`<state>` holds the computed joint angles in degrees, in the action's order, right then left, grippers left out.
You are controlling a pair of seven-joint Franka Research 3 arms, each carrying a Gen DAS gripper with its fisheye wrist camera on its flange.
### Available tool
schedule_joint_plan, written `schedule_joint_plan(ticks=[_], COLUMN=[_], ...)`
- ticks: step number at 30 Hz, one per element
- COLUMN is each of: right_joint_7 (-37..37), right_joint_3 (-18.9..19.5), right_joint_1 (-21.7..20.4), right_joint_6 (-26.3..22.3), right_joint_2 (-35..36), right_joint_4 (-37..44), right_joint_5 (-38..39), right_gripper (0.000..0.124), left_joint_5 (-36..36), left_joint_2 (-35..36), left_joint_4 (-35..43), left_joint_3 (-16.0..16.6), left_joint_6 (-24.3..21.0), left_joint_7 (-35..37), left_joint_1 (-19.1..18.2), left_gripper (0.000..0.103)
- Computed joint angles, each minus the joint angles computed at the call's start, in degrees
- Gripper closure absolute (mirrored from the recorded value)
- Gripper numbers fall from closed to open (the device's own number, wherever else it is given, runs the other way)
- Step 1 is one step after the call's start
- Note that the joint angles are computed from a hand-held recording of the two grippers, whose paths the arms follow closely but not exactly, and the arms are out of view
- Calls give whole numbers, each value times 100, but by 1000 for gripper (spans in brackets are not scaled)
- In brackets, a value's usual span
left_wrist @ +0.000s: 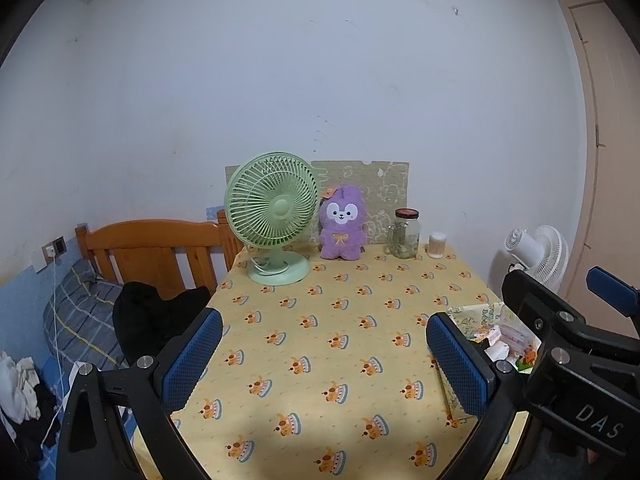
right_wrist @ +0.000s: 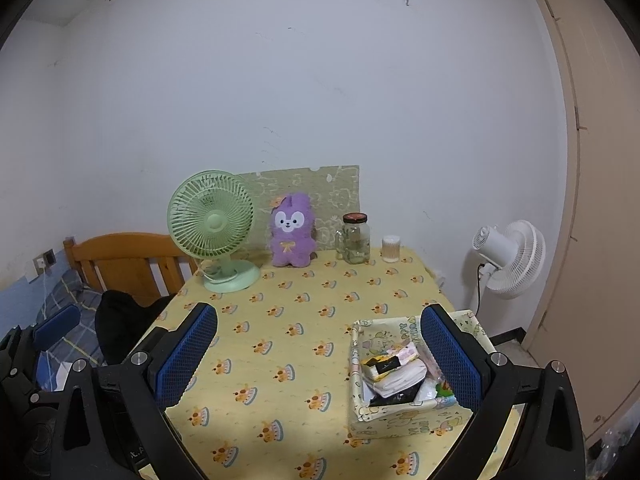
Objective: Organize soft objects
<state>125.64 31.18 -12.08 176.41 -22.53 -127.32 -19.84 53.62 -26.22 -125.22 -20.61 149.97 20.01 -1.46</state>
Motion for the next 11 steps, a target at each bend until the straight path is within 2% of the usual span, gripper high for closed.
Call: schedule_joint_plan(ticks=[11], right_joint_7=[57], right_joint_3=[-100], right_joint_1=[74], right_joint_6=[-59], right_joint_2=[80], right_joint_4=[27], right_joint_5=[12], right_gripper=[21], left_joint_5=[8], left_joint_2=[118], left_joint_4=[80], left_joint_3=[13], left_joint_6=[-2], left_joint_7=[31], left_joint_1=[-51], left_gripper=[0])
